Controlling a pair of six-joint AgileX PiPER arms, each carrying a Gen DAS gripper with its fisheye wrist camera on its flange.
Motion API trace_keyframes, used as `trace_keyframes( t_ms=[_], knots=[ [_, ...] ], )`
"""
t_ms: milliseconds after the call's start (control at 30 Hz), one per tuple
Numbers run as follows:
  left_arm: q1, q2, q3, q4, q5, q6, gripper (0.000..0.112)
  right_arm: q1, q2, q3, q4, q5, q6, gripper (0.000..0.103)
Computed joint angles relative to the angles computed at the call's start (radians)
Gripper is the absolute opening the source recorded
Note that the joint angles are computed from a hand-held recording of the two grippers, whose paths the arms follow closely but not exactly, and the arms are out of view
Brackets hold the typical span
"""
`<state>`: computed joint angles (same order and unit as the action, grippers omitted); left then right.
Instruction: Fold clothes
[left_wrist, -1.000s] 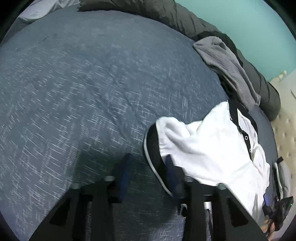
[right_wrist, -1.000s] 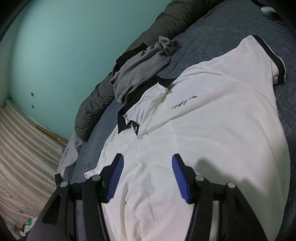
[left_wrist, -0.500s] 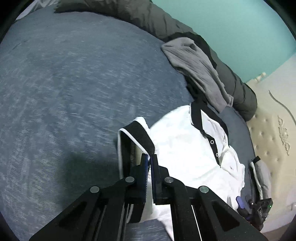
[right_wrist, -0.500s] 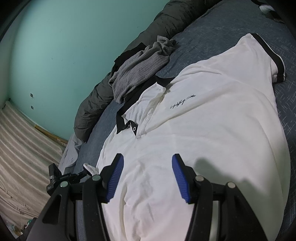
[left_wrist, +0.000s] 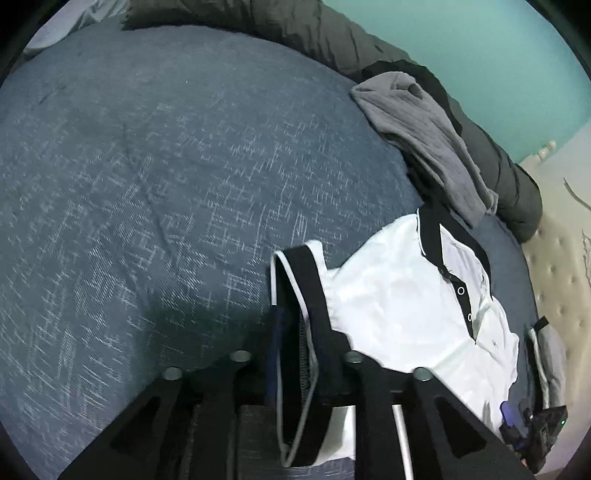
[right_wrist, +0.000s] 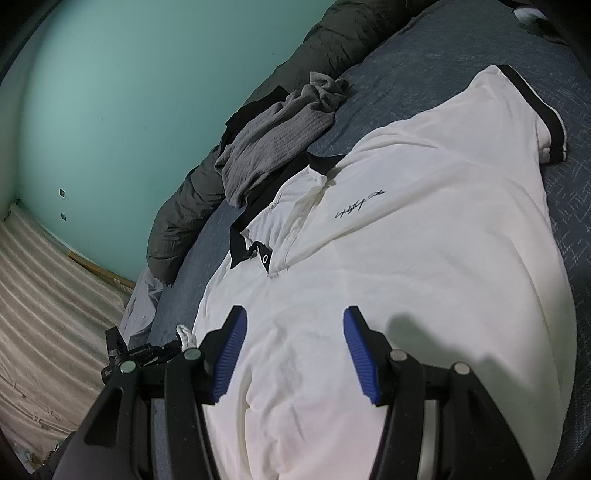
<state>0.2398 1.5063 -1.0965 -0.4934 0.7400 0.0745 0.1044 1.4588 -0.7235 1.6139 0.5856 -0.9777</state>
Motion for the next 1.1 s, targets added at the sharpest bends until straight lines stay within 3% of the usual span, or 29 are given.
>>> trace_keyframes(
  t_ms=[133,233,467,500,567,667,1100],
  knots=[
    [0.036,-0.005,0.009,-0.041,-0.018,0.028,0.037,0.002,0.002,0.0,0.001,-0.002,-0.002,0.055],
    [0.061,0.009,0.014,-0.085,-0.033,0.063,0.052,0.006,0.001,-0.001,-0.001,-0.007,0.001,0.055],
    [0.05,0.067,-0.013,-0.142,-0.072,0.111,0.05,0.003,0.008,0.0,-0.004,-0.011,-0.001,0.055],
    [0.052,0.072,-0.01,-0.165,-0.072,0.132,0.046,0.003,0.009,0.0,-0.005,-0.011,-0.001,0.055],
    [0.057,0.081,-0.004,-0.211,-0.071,0.175,0.016,0.003,0.012,-0.001,-0.009,-0.01,0.002,0.055],
    [0.063,0.071,0.021,-0.298,-0.076,0.253,0.006,0.005,0.013,-0.001,-0.011,-0.01,0.003,0.055],
    [0.056,-0.026,-0.018,-0.107,-0.07,0.078,0.001,0.011,0.01,-0.002,-0.006,-0.012,0.002,0.055]
  ],
)
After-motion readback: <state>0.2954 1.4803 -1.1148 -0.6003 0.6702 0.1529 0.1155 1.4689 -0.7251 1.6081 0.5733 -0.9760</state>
